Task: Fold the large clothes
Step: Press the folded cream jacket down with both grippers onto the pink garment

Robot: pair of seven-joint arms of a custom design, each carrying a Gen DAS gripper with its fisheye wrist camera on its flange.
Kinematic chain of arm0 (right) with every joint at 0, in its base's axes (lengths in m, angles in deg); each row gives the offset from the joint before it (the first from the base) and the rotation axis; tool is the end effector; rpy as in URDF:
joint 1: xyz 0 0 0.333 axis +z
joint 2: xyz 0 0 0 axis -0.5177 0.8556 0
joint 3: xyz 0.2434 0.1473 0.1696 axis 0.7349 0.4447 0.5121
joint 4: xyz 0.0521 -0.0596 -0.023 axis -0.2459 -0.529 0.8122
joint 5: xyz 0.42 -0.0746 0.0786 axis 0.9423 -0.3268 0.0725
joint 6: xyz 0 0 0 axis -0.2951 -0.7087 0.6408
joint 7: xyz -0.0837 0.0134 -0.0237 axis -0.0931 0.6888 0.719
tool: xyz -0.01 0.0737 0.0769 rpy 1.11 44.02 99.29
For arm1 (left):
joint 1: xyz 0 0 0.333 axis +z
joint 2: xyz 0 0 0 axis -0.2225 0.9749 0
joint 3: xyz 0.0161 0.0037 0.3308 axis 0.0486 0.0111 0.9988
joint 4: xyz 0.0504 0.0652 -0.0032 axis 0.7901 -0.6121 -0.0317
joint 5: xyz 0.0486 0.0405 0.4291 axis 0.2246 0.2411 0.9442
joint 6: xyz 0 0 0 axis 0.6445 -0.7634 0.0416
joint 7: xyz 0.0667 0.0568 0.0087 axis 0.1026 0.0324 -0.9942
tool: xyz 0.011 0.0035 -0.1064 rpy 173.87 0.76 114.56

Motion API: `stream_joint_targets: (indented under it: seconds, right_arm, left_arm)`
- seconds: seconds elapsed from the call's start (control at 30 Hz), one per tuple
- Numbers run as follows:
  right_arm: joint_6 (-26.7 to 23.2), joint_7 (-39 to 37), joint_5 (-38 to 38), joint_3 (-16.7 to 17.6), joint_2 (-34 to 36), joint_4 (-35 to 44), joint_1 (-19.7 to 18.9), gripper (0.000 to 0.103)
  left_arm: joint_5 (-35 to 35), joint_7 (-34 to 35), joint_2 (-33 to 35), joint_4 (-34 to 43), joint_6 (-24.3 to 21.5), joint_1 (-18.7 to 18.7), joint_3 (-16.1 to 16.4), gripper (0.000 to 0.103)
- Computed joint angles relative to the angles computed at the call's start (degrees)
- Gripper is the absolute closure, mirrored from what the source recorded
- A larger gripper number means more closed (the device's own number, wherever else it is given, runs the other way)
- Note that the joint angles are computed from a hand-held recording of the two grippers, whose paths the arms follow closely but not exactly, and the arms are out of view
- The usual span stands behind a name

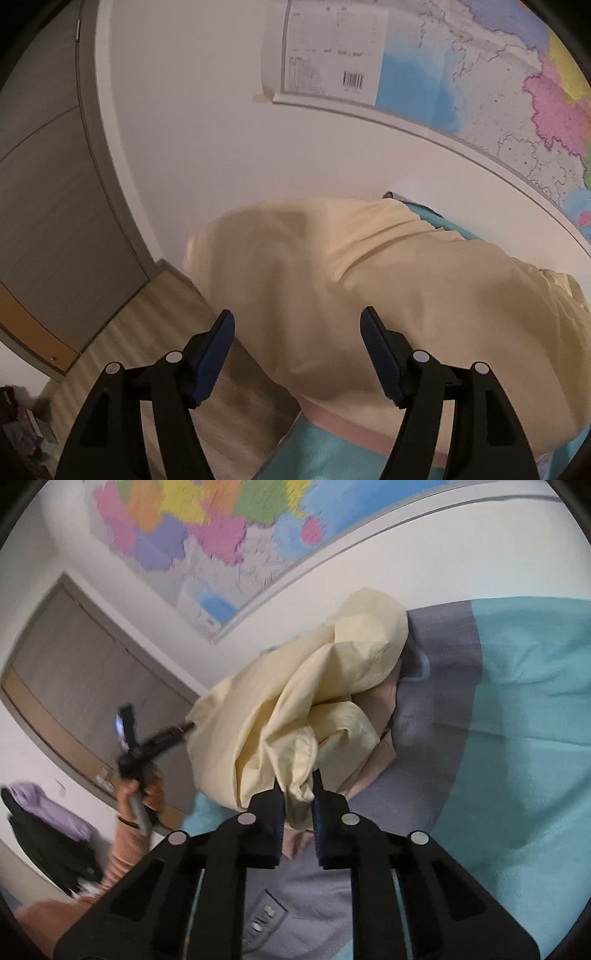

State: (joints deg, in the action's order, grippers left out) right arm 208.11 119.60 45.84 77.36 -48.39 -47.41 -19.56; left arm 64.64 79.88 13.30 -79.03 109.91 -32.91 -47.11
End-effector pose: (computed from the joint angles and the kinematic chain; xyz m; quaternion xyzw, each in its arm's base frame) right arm 0.6546 0.2233 0.4968 -0.7210 0.5201 0.1271 0.4399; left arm 0.6476 -0.3174 0.4853 -0.7843 0.4798 -0.2444 0.3081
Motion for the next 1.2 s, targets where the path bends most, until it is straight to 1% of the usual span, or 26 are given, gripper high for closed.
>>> stream_joint_targets:
  seconds: [0.03,0.07,0.1,0.13,0.17,0.2,0.23,0.3,0.37,0.43,0.47,0.53,0.6,0.67,0.7,0.77,0.83,0.9,1.0,1.13,1.2]
  right_arm:
    - [-2.2,3.2,-3.9,-0.4,1.3,1.2,0.4,0.092]
    - [-3.5,4.6,-5.8,-0.5,1.8,1.5,0.4,0.092]
    - [-4.6,6.4,-7.9,-0.7,2.3,1.9,0.5,0.092]
    - [-4.8,7.2,-8.8,-0.6,2.5,2.0,0.5,0.090]
    - [-4.9,6.9,-9.0,-0.6,2.1,1.6,0.3,0.086]
    - [-4.1,7.0,-9.9,-0.6,1.4,1.1,0.4,0.082]
    - [-2.1,6.9,-10.8,-0.7,0.6,0.6,0.7,0.076]
    - [1.6,6.5,-12.9,-0.8,-1.3,-0.8,1.2,0.070]
    - [6.6,6.6,-14.3,-0.9,-3.2,-2.2,1.9,0.051]
    - [11.2,5.7,-14.4,-0.8,-4.9,-3.5,2.5,0.049]
    - [12.1,4.8,-13.9,-0.6,-5.2,-3.6,2.7,0.049]
    - [13.2,1.2,-11.4,-0.1,-5.0,-2.3,3.0,0.049]
    - [13.0,-1.0,-10.7,0.2,-3.7,-0.5,3.3,0.049]
    - [13.8,-1.2,-11.7,1.0,-0.5,3.2,4.3,0.048]
    - [12.8,-1.5,-11.8,1.3,0.5,4.5,4.3,0.048]
    - [10.4,1.4,-15.4,1.3,4.2,8.3,4.9,0.047]
    - [8.5,5.0,-18.1,1.4,7.5,11.5,5.4,0.047]
    - [7.6,6.6,-19.4,1.7,9.2,12.4,5.1,0.046]
    - [6.9,6.5,-17.8,2.8,9.8,12.1,3.8,0.046]
    - [6.8,6.4,-18.2,3.1,9.2,11.8,3.5,0.046]
    - [8.5,6.2,-18.8,3.1,8.4,10.8,4.0,0.046]
  left_arm:
    - [0.1,0.0,-0.3,-0.5,-0.4,-0.2,-0.1,0.032]
    - [-0.6,0.5,-1.1,-2.1,0.3,0.0,-0.5,0.032]
    - [-1.8,1.8,-0.8,-1.8,0.5,0.2,-0.9,0.032]
    - [-2.8,2.6,-0.5,-2.1,1.9,-0.2,-0.4,0.032]
    - [-2.0,0.9,-1.2,-4.3,2.8,0.5,-1.9,0.032]
    - [-3.0,1.4,-1.6,-4.5,3.9,0.0,-1.5,0.032]
    - [-2.5,0.2,-2.3,-5.3,3.9,-0.3,-1.4,0.032]
    - [-0.7,-2.1,-3.6,-7.0,6.2,-0.5,-1.4,0.032]
    - [2.2,-4.8,-4.8,-8.1,7.1,-1.1,-1.5,0.032]
    - [4.4,-6.4,-6.0,-9.6,9.4,-1.1,-1.9,0.032]
    - [5.4,-6.8,-6.6,-10.2,11.4,-0.9,-2.1,0.031]
    - [5.9,-6.6,-7.3,-10.8,13.6,-0.7,-2.7,0.029]
    - [6.4,-6.1,-6.7,-10.0,13.6,-0.9,-3.2,0.029]
    - [5.9,-4.1,-5.0,-8.1,14.5,-0.9,-3.3,0.027]
    - [5.1,-3.2,-3.8,-6.9,14.7,-1.1,-3.4,0.027]
    - [4.0,-1.6,-1.7,-4.6,14.1,-1.9,-3.1,0.027]
    - [4.1,-1.2,0.7,-1.9,11.6,-3.5,-2.4,0.025]
    - [5.3,-1.4,2.2,-0.1,9.4,-5.1,-1.5,0.023]
    - [5.7,-0.9,4.2,2.9,5.4,-7.2,-1.0,0.022]
    - [5.8,-1.1,4.7,4.2,2.4,-8.7,-0.5,0.023]
    - [6.2,-1.9,3.9,3.4,3.6,-8.9,-0.6,0.023]
